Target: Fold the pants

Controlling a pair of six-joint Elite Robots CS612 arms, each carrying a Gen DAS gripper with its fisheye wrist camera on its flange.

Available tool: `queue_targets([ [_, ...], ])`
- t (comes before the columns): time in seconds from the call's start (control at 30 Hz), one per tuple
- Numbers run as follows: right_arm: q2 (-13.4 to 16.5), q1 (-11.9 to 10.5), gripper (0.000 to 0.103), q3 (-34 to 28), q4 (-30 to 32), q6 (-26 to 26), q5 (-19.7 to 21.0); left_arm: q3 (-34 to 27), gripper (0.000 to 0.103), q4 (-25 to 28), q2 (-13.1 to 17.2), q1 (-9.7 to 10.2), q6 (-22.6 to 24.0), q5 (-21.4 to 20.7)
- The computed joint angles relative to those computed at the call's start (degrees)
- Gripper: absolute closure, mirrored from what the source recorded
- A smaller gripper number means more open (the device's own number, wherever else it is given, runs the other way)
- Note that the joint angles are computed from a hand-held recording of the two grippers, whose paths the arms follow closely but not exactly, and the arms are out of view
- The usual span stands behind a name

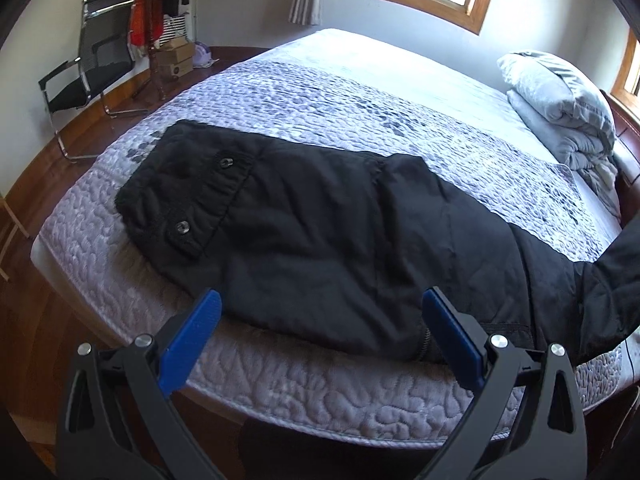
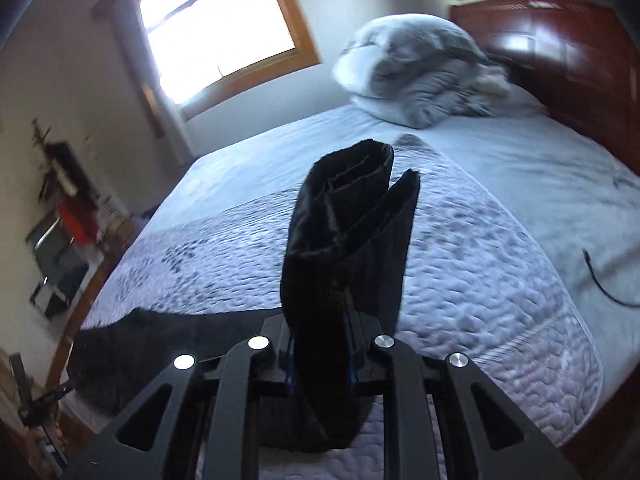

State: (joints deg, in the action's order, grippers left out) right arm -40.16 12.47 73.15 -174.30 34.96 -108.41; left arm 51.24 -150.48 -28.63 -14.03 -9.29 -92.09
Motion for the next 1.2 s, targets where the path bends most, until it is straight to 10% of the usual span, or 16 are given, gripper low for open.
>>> queue_targets([
  [0.7, 16.7, 5.9, 0.085, -31.5, 26.9, -18.7, 8.0, 5.2, 0.003, -6.8, -1.9, 2.56, -8.1, 0.6],
  [1.07, 24.5, 7.6, 0.084, -43.6, 38.1, -22.4, 5.4, 6.3, 0.003, -7.2, -2.0, 3.35, -12.0, -1.2],
  [1.2, 23.3, 7.0, 0.046, -40.2, 34.7, -22.1, 11.9, 6.3, 0.003, -7.0, -1.9, 3.34, -12.7, -2.0],
])
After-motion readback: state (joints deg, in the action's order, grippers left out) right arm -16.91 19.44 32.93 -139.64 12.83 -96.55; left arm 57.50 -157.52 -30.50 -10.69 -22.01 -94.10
